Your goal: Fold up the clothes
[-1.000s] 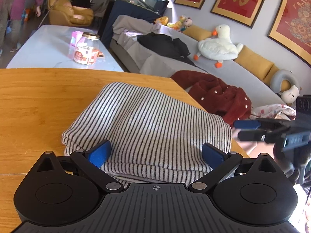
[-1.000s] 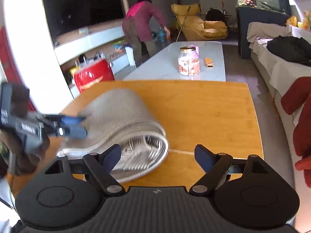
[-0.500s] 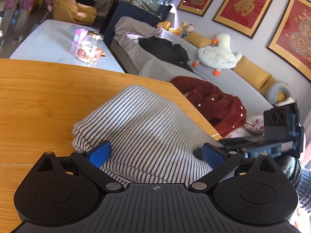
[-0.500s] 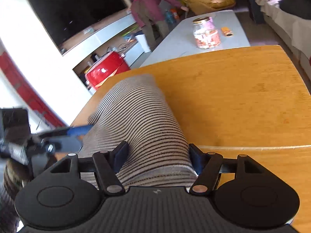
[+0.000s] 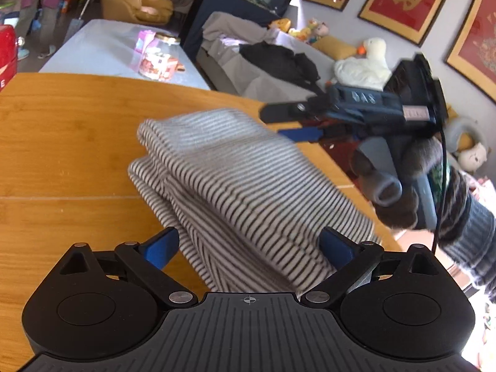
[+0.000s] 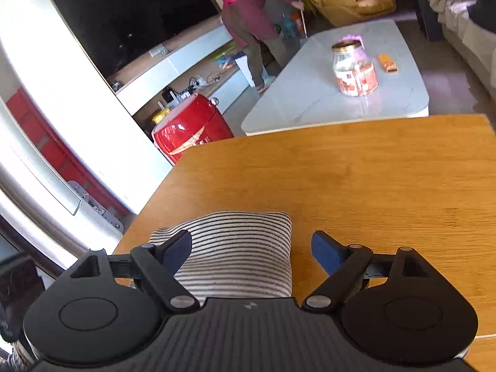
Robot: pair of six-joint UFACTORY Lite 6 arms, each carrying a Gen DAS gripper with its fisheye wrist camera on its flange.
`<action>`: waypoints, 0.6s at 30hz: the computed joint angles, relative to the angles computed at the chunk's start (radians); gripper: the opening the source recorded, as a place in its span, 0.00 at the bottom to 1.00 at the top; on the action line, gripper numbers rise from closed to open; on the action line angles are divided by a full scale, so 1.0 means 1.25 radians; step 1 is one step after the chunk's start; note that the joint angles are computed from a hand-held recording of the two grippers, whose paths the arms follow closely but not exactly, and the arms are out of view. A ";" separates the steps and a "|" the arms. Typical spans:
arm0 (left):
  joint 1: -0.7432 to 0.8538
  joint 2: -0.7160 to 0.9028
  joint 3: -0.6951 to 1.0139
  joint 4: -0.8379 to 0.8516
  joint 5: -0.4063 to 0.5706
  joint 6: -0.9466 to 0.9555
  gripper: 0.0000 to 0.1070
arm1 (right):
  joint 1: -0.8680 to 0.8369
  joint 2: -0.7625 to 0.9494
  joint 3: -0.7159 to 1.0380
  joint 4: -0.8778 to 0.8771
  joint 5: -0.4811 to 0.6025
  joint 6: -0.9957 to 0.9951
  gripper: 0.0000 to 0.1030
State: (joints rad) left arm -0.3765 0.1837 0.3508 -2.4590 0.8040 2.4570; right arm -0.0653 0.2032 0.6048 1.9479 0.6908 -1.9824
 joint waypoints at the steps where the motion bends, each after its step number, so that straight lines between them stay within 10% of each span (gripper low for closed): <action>1: 0.013 0.026 0.005 0.021 0.023 -0.010 0.92 | 0.016 0.070 0.057 -0.008 -0.006 0.023 0.83; 4: 0.027 0.036 0.000 0.029 0.033 0.002 0.91 | 0.033 0.189 0.169 -0.074 0.015 0.110 0.76; 11: 0.032 0.039 -0.010 0.036 0.047 0.036 0.92 | 0.005 0.008 0.042 -0.097 0.190 0.066 0.48; 18: 0.039 0.040 -0.012 0.034 0.059 0.017 0.92 | 0.115 -0.005 0.004 0.151 -0.122 -0.183 0.48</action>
